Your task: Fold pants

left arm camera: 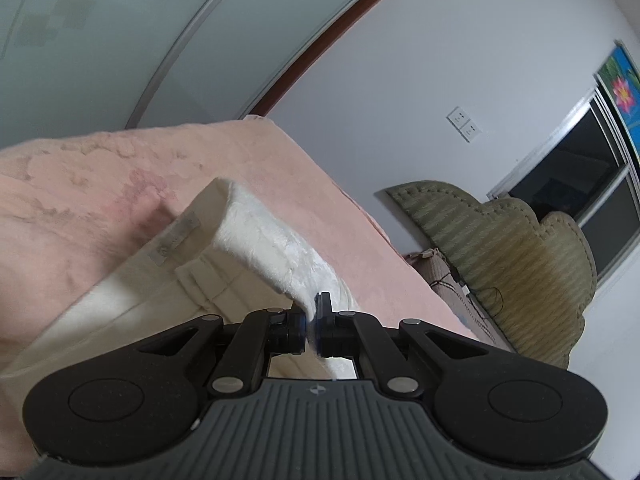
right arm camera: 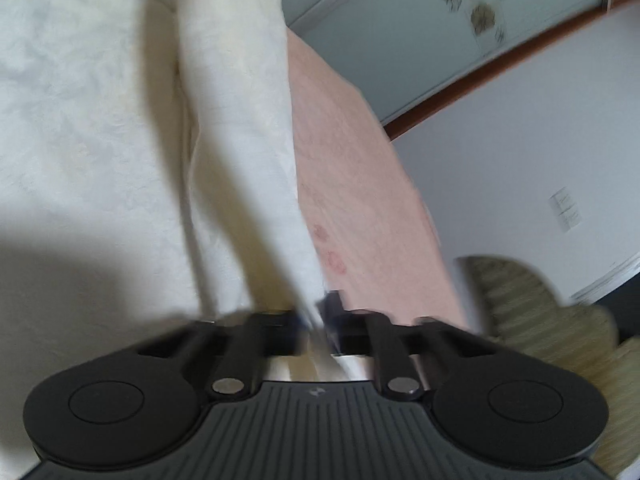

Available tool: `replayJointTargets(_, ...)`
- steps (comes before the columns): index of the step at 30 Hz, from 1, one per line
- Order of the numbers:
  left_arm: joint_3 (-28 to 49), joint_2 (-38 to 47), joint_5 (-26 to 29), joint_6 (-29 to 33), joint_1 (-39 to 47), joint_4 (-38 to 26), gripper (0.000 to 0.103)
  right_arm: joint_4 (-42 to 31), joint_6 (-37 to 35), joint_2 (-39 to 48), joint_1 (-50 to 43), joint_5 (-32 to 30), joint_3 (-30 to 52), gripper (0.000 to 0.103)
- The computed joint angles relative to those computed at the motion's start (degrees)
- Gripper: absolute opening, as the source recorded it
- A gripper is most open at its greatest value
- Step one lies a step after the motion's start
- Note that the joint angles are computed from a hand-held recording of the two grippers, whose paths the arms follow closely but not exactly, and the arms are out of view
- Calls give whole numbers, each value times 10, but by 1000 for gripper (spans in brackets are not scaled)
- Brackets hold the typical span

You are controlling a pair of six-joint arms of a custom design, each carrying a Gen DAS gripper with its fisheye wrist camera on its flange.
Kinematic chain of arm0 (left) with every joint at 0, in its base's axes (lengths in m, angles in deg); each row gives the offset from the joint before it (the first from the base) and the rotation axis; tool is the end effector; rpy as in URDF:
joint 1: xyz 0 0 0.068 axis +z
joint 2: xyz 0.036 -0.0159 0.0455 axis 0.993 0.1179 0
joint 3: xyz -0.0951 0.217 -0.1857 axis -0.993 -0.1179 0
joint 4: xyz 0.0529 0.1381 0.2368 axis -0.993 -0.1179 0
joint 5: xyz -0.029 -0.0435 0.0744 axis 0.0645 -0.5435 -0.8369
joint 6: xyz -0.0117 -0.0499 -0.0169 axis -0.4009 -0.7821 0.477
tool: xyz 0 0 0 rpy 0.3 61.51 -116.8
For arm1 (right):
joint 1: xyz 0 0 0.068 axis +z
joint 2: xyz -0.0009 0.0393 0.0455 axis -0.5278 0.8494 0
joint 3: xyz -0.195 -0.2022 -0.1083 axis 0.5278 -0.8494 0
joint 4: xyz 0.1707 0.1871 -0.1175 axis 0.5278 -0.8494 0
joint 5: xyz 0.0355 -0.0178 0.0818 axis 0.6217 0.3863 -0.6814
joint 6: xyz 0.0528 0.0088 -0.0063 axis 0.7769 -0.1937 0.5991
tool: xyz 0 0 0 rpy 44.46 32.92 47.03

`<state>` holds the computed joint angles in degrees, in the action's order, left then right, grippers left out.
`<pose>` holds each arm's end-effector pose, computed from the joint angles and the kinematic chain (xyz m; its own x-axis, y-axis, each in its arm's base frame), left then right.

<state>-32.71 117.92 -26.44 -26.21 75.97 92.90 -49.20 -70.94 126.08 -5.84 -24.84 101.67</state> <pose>0.2894 -0.0388 0.2130 -0.4166 -0.6441 -0.6415 -0.1611 0.7468 -0.6452 0.3296 0.1539 0.1409 0.0093 -0.8965 -0.4430 -0.4949 0.3808 -0.7811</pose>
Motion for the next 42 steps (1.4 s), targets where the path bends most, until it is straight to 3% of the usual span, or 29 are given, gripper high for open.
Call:
replayJointTargets(6, -48, -87, 33, 45, 23, -35, 3, -3, 51, -150, 31, -6, -132, 4)
replayJointTargets(12, -102, -167, 32, 105, 21, -96, 3, -141, 120, -313, 86, -9, -205, 4)
replayJointTargets(17, -121, -149, 20, 115, 15, -136, 3, -154, 166, -321, 123, 8, -234, 4)
replayJointTargets(22, -132, -138, -2, 118, 13, -135, 5, -183, 205, -354, 145, 14, -246, 4)
replayJointTargets(28, -119, -117, -65, 128, -19, -151, 13, -180, 244, -345, 179, 33, -263, 5)
replayJointTargets(29, -117, -118, -76, 130, -24, -158, 22, -180, 246, -343, 185, 42, -263, 5)
replayJointTargets(31, -107, -125, -97, 126, -35, -180, 22, -191, 263, -352, 188, 42, -264, 5)
replayJointTargets(33, -99, -132, -122, 120, -46, -202, 31, -214, 282, -361, 176, 25, -258, 5)
replayJointTargets(36, -88, -155, -211, 94, -93, -244, 33, -217, 308, -363, 172, 19, -259, 7)
replayJointTargets(39, -75, -172, -342, 75, -178, -265, 34, -198, 331, -383, 184, 42, -280, 8)
replayJointTargets(42, -62, -180, -393, 84, -230, -260, 38, -284, 351, -512, 157, 10, -305, 18)
